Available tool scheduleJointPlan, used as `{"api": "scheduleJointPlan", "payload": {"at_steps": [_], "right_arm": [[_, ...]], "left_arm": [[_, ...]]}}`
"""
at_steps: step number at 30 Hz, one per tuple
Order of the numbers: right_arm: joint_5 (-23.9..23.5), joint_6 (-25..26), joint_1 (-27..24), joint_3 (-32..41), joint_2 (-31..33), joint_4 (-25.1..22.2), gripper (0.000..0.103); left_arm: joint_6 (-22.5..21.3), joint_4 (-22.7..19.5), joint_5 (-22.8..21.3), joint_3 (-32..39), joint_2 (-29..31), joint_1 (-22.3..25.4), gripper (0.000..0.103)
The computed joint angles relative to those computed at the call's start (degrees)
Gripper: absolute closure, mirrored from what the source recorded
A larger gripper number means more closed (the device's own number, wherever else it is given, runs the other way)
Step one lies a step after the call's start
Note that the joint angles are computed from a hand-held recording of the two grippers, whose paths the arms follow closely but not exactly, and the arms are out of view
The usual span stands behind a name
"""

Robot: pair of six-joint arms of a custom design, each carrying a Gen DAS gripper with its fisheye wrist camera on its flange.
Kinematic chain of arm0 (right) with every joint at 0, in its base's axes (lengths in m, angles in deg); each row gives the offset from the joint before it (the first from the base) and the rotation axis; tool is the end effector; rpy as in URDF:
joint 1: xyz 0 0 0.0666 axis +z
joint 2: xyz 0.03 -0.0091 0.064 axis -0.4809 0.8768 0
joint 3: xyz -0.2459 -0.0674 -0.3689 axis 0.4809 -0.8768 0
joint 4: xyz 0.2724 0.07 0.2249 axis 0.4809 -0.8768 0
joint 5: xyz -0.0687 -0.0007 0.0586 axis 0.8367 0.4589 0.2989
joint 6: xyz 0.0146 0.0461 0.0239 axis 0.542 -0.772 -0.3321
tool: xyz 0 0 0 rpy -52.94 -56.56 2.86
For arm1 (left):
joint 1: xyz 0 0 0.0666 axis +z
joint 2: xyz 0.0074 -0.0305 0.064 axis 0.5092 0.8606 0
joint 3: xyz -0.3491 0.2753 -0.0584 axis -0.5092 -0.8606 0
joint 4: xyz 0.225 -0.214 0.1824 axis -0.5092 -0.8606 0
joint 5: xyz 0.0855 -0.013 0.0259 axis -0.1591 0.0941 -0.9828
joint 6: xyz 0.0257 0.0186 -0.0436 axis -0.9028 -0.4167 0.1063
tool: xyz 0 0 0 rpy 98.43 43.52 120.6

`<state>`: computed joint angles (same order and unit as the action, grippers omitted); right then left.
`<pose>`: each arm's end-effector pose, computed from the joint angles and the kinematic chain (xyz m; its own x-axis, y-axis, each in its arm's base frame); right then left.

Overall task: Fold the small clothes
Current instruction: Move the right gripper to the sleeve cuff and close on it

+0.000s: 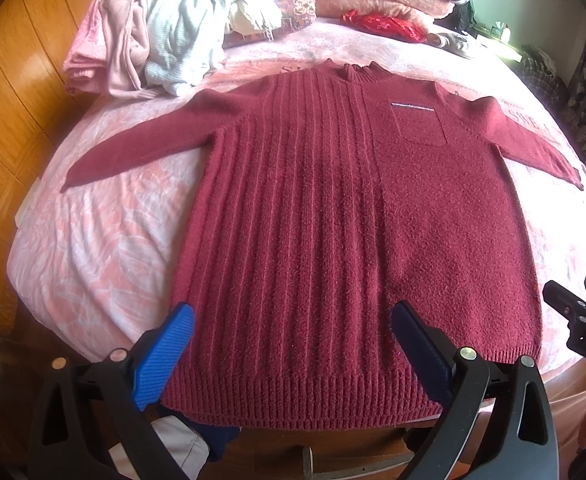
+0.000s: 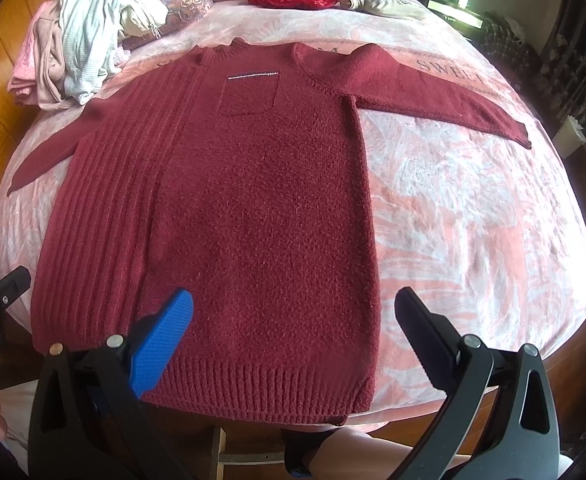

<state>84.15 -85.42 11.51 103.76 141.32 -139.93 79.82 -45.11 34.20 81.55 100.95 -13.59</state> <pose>0.2921 0.2351 0.4836 -0.9086 0.0743 -0.4110 0.0587 0.9970 0.0503 0.3106 -0.2853 0.5420 -0.9076 0.0029 -0.4197 -0.0337 0.9962 0.0799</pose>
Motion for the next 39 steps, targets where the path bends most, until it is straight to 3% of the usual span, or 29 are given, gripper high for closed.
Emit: {"api": "scheduleJointPlan", "payload": {"at_steps": [6, 10, 12, 15, 21, 26, 31, 33, 35, 36, 38, 39], "right_arm": [[-4.4, 2.2, -14.2, 3.5, 0.6, -2.7, 0.003], [-1.4, 9.5, -25.2, 7.8, 5.5, -4.6, 0.003], [-7.1, 13.4, -32.4, 9.5, 9.2, -4.0, 0.003], [-15.3, 15.0, -40.7, 11.4, 14.6, -2.7, 0.003], [-12.7, 18.2, -47.3, 15.7, 22.7, -2.0, 0.003], [-15.8, 17.7, -51.4, 16.8, 26.3, 0.6, 0.004], [-21.8, 16.8, -54.9, 15.9, 27.5, 4.7, 0.004], [-22.6, 15.7, -55.6, 14.9, 26.7, 6.5, 0.010], [-21.6, 16.5, -55.8, 14.1, 25.7, 8.0, 0.040], [-22.6, 16.7, -56.1, 13.7, 25.3, 8.9, 0.051], [-26.8, 14.4, -56.4, 12.5, 24.2, 11.0, 0.091], [-27.6, 13.4, -55.9, 12.4, 23.9, 11.7, 0.093]], "left_arm": [[-1.6, -0.9, 0.6, 6.0, 5.2, 1.6, 0.004], [-3.1, -2.1, 2.7, 12.4, 11.1, 3.2, 0.004], [-3.9, -1.8, 2.3, 15.2, 13.8, 3.9, 0.004], [-5.4, -1.6, -0.4, 21.4, 19.9, 5.0, 0.004], [-5.8, -1.3, 0.5, 33.4, 29.2, 7.2, 0.004], [-9.6, -2.1, -1.2, 42.8, 35.7, 7.3, 0.004], [-10.0, -2.4, -1.1, 45.4, 38.2, 8.2, 0.004], [-10.1, -2.5, -1.4, 45.1, 38.5, 8.5, 0.004], [-9.8, -2.2, -1.6, 44.0, 38.3, 9.0, 0.004], [-9.7, -2.1, -1.7, 43.5, 38.2, 9.1, 0.004], [-9.5, -2.4, -1.7, 42.9, 38.2, 9.4, 0.004], [-9.5, -2.4, -1.8, 42.3, 37.9, 9.6, 0.004]]}}
